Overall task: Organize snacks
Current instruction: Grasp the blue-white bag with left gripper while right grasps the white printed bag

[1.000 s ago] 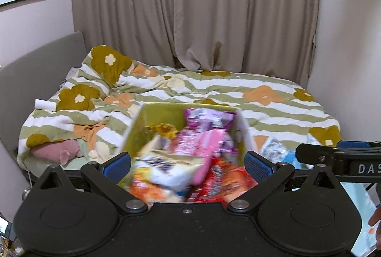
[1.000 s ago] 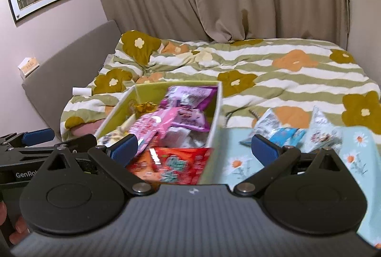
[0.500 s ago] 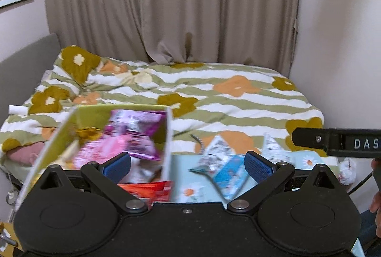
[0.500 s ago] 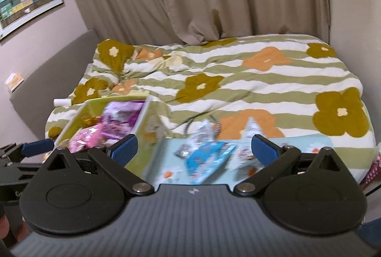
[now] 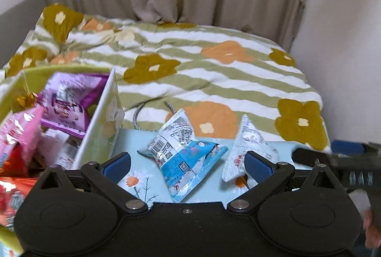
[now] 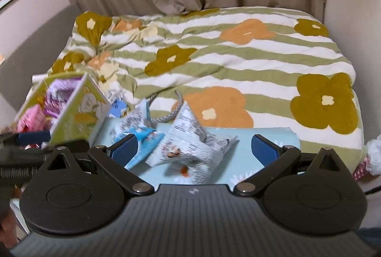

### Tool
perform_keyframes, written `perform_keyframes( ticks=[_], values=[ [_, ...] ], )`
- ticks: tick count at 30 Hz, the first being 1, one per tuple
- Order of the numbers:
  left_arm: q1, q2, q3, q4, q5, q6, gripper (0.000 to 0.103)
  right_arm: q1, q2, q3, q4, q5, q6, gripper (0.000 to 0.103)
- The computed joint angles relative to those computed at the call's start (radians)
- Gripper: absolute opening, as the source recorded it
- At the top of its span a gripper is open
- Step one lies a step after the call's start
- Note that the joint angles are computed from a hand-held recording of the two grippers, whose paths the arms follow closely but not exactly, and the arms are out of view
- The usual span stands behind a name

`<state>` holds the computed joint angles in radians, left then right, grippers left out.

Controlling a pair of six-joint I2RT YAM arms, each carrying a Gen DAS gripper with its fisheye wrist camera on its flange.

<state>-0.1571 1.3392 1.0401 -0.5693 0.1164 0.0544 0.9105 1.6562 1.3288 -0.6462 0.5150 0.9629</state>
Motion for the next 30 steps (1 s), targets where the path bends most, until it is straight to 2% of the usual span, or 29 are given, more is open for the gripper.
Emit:
perform_keyframes(
  ticks=[6, 14, 19, 24, 26, 30],
  values=[
    [-0.03, 0.203, 0.06, 0.085, -0.1, -0.102, 0.103, -0.074, -0.008, -0.163, 0.21, -0.078, -0.202, 0.103],
    [-0.02, 0.442, 0.201, 0.085, -0.111, -0.208, 0.103, -0.132, 0.056, -0.278, 0.462, -0.174, -0.434, 0.103],
    [-0.029, 0.501, 0.231, 0.087, -0.085, -0.231, 0.103, -0.151, 0.123, -0.265, 0.515, -0.224, -0.52, 0.103],
    [-0.058, 0.529, 0.231, 0.061, -0.137, -0.198, 0.102, -0.15, 0.16, -0.251, 0.534, -0.228, -0.591, 0.103],
    [-0.041, 0.528, 0.213, 0.074, -0.104, -0.214, 0.099, -0.149, 0.166, -0.251, 0.542, -0.229, -0.616, 0.103],
    [-0.02, 0.534, 0.21, 0.082, -0.079, -0.216, 0.087, -0.146, 0.178, -0.247, 0.554, -0.234, -0.656, 0.103]
  ],
)
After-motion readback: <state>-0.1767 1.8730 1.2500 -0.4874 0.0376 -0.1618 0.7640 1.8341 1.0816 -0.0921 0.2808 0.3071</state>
